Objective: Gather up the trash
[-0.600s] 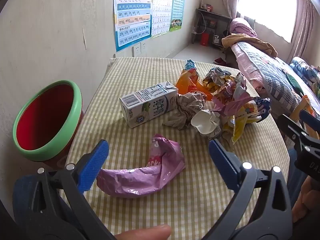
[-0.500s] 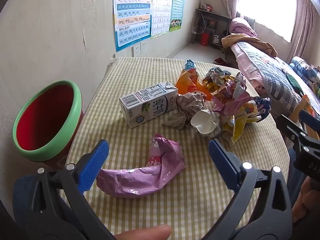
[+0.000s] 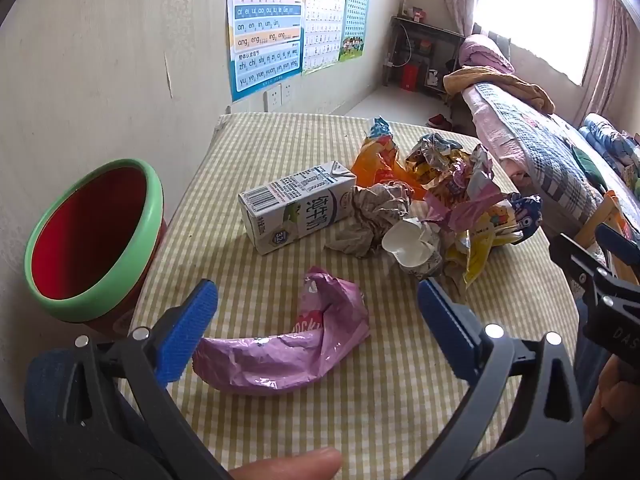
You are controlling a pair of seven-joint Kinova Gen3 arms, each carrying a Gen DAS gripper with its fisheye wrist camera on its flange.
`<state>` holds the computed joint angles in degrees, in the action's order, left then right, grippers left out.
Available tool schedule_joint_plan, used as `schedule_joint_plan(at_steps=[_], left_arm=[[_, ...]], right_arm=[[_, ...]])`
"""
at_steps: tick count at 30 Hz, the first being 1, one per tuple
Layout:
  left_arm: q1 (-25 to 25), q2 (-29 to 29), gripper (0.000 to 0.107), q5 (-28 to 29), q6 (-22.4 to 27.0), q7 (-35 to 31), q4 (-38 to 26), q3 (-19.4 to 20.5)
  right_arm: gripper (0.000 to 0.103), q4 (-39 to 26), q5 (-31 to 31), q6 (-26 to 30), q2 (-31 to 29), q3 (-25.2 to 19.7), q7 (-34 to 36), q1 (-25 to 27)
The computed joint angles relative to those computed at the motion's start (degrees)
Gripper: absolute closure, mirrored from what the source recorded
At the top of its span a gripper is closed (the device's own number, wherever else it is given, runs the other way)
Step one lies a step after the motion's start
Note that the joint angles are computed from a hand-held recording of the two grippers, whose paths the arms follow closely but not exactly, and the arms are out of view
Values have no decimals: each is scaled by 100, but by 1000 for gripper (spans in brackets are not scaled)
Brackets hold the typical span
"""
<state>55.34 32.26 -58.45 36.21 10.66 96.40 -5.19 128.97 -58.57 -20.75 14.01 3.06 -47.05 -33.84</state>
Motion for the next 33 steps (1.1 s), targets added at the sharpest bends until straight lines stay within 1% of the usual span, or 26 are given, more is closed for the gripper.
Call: schedule_joint_plan(at_steps=[8,33], left_arm=[[18,-9,10,-56,-36,66,46,-16],[12,15,10,-21,-50,14,19,-10]], right_arm=[[7,-46,38,127,37,85,-35,30],[7,-41,21,123,22,122,-14,3]])
